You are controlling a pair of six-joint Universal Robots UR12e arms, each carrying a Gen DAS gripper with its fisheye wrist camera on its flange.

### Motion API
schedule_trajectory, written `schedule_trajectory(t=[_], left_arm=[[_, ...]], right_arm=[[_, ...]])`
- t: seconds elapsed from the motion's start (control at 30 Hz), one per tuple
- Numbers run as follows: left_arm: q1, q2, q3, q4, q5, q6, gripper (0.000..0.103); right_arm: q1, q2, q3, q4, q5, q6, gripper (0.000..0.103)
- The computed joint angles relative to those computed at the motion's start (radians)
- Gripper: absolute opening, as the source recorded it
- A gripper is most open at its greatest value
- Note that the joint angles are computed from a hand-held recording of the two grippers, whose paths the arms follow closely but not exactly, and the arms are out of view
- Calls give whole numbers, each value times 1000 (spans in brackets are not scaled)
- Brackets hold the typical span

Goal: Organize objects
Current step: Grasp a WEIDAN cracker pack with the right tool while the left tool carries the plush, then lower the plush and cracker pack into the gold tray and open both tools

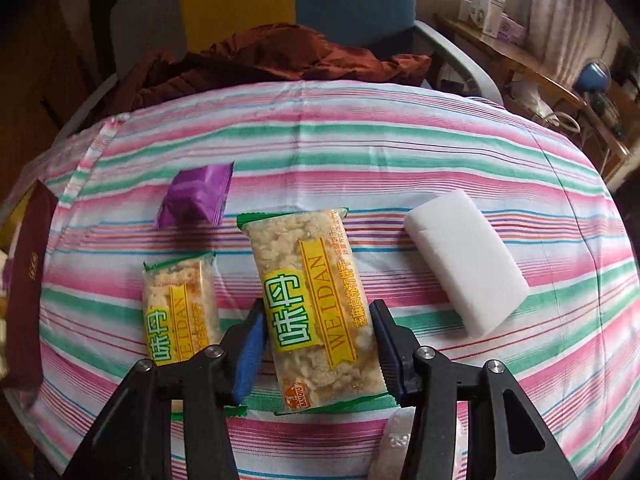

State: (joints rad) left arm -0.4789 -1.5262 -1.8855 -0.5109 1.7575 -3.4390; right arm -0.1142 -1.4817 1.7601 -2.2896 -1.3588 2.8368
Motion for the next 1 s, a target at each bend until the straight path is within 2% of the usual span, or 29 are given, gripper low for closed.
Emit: schedule_trajectory(t=[0.07,0.1,0.2,0.47,0.73,0.87,1.0], left_arm=[[8,9,-11,1,-1,-11,32],[12,15,-18,2,-1,-17,32],[22,26,-33,10,-7,-30,32],[52,65,-78,46,-53,-66,32],[136,162,-164,61,-99,-158,32],[185,221,-214,66,-132,-204,32],[228,267,-253,81,-176,-250,32]], right_arm=[[-2,11,-17,-4,21,32,51],[11,19,-21,-17,23,54,51],[11,-14,-4,-22,76,78,51],[59,-71,25,-38,220,76,51],[142,-110,48,-19,402,41,51],[201,-112,40,5,444,-14,51],[266,-93,16,39,441,-77,51]])
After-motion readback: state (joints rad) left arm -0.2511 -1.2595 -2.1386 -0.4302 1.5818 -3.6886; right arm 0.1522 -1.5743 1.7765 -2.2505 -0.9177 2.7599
